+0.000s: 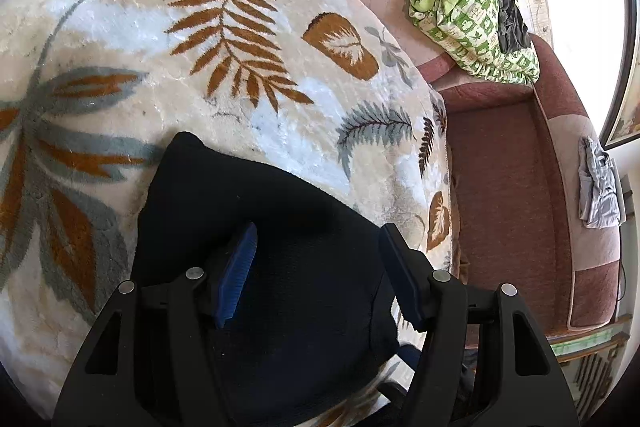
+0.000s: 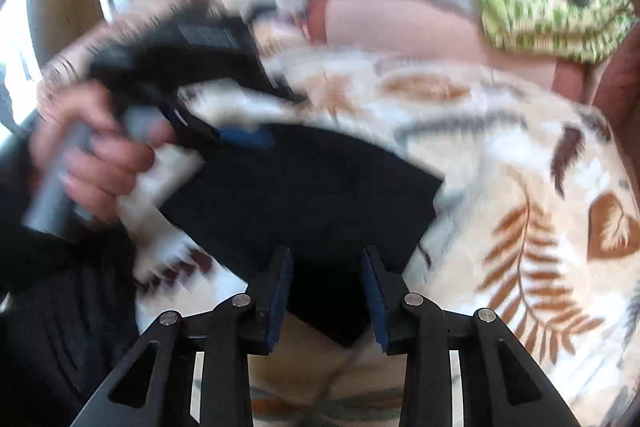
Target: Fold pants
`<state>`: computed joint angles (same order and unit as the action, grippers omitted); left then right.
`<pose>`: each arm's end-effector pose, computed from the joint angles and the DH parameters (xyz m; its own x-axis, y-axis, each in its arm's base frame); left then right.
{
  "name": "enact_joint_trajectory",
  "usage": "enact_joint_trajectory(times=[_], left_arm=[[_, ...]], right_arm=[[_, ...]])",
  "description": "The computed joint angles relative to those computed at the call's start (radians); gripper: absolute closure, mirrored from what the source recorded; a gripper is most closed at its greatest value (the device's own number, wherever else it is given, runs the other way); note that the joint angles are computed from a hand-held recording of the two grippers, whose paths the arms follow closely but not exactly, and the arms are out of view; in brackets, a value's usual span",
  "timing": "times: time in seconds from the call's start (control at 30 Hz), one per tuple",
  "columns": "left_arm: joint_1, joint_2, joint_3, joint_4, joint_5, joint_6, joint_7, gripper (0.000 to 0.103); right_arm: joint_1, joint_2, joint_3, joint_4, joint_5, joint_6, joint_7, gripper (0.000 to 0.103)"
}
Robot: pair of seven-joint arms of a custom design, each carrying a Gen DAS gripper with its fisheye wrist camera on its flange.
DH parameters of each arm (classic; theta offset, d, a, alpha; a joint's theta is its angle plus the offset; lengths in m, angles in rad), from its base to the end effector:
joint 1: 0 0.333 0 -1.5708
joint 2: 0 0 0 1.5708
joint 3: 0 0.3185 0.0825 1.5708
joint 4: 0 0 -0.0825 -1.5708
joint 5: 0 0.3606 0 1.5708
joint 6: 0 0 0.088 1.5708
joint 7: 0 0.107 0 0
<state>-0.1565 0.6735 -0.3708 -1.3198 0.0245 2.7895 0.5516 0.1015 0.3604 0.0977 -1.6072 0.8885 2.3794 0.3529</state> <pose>0.6967 -0.3042 0.4685 0.3424 -0.5996 0.7234 -0.7220 -0.6606 -0.2058 0.6655 0.1330 0.4806 0.7893 -0.6006 -0.1276 -0.4795 -0.4732 -0.7390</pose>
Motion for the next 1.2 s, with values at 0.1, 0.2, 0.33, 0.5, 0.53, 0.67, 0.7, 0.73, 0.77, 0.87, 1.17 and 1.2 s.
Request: enact_joint_trajectory(times=[0.1, 0.2, 0.33, 0.5, 0.53, 0.67, 0.7, 0.73, 0.77, 0.87, 1.17, 1.2], left_arm=[[-0.001, 0.004, 0.0, 0.007, 0.003, -0.005, 0.004, 0.038], [-0.007, 0.005, 0.006, 0.014, 0.01, -0.015, 0.006, 0.038], [-0.024, -0.005, 0.026, 0.016, 0.029, -0.013, -0.006, 0.038], [-0.082, -0.12, 0.138, -0.134, 0.123, 0.122, -0.133, 0.034], [-0.132, -0.164, 0.214, -0.179, 0.178, 0.112, -0.226, 0.031], [-0.174, -0.251, 0.279, -0.294, 0.261, 0.029, -0.442, 0.02], [-0.118, -0.241, 0.211, -0.302, 0.166, 0.04, -0.369, 0.019], [-0.054, -0.224, 0.133, -0.299, 0.134, 0.049, -0.325, 0.019], [-0.022, -0.207, 0.09, -0.281, 0.105, 0.027, -0.291, 0.018], [0.019, -0.161, 0.032, -0.23, 0.033, -0.059, -0.247, 0.016], [-0.016, -0.141, 0.06, -0.183, 0.045, -0.115, -0.231, 0.011], [-0.014, -0.138, 0.056, -0.178, 0.044, -0.116, -0.217, 0.011]], right_arm=[[0.053, 0.032, -0.042, 0.023, -0.155, -0.004, 0.12, 0.069], [0.056, 0.036, -0.036, 0.009, -0.206, 0.01, 0.141, 0.066], [0.043, 0.025, -0.019, -0.005, -0.195, 0.015, 0.128, 0.064], [-0.054, 0.059, 0.012, 0.073, 0.077, -0.058, 0.181, 0.059], [-0.055, 0.074, 0.006, 0.09, 0.089, -0.051, 0.233, 0.055], [-0.073, 0.206, -0.01, 0.255, 0.037, -0.197, 0.56, 0.054], [-0.086, 0.228, 0.002, 0.282, 0.041, -0.231, 0.591, 0.054], [-0.093, 0.25, 0.011, 0.308, 0.04, -0.259, 0.62, 0.054], [-0.091, 0.264, 0.012, 0.327, 0.025, -0.269, 0.645, 0.051], [-0.08, 0.31, 0.008, 0.382, -0.037, -0.305, 0.735, 0.049], [-0.101, 0.367, 0.068, 0.439, 0.003, -0.274, 0.727, 0.047], [-0.101, 0.357, 0.068, 0.425, -0.001, -0.27, 0.711, 0.048]])
